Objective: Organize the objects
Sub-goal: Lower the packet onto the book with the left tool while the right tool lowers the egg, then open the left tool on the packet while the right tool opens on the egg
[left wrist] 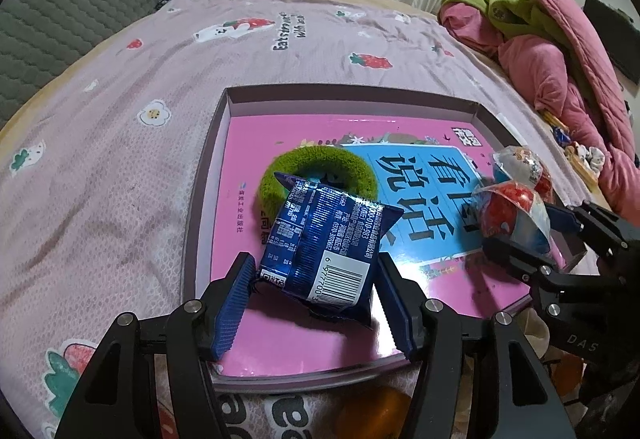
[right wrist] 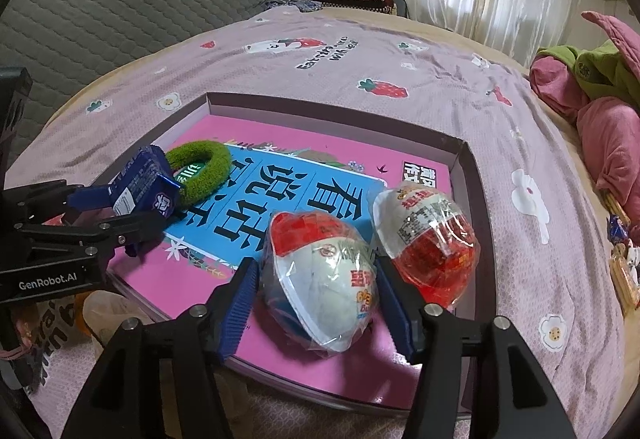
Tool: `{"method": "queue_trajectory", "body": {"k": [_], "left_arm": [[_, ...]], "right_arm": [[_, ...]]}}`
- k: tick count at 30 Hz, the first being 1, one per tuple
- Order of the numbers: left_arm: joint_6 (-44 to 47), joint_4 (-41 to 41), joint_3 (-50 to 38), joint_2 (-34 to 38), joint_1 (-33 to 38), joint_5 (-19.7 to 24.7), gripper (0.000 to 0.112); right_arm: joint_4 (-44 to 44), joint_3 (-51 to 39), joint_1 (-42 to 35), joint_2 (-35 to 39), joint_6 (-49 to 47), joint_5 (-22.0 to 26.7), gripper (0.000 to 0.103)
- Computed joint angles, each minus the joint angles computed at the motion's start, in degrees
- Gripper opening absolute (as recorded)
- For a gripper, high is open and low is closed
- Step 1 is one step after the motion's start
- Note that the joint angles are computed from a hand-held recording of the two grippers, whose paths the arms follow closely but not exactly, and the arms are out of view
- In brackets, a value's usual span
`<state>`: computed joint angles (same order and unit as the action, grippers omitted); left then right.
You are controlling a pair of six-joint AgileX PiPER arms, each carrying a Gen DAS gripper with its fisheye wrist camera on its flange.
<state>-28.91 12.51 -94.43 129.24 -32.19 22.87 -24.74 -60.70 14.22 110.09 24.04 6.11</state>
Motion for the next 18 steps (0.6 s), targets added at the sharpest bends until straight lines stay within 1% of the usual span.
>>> {"method": "queue_trajectory", "body": {"k": [2, 4, 9, 10, 12, 15, 16, 18], "left_arm": [[0.1, 0.3, 0.2, -0.1, -0.1, 0.0, 0.063], [-0.1, 0.6, 0.3, -0.1, -0.2, -0.3, 0.064], [1.0, -0.4, 0.4, -0.1, 0.1, -1.2, 0.066], [0.2, 0.5, 0.6, -0.2, 0.1, -1.3, 0.066], [1.0, -0.2, 1.1, -0.6, 0.1, -2.1, 0.067], [-1.2, 2.5, 1.1, -0.8, -0.3, -2.0, 0.071], [-2.1, 3.5, 1.2, -0.9, -0.4, -2.0, 0.071], [-0.6, 1.8, 1.2, -1.0, -0.1, -2.0, 0.071]], "right_arm": [[-1.4, 0.3, 0.1, -0.2, 1.5, -0.2, 0.062], [-0.8, 0.5, 0.1, -0.4, 0.8, -0.4, 0.063], [-5.0, 0.9, 0.1, -1.0, 5.1, -0.9, 0.067], [-5.4, 0.9, 0.1, -1.1, 5.6, -1.0, 0.067], [-12.1, 1.2, 0.2, -1.4, 12.3, -1.0, 0.069], [-16.9, 1.7, 0.1, -2.1, 17.3, -1.5, 0.072], [-17.1, 1.8, 0.1, -2.2, 17.6, -1.7, 0.072], [-16.6, 2.0, -0.1, -2.6, 17.1, -2.2, 0.072]]}}
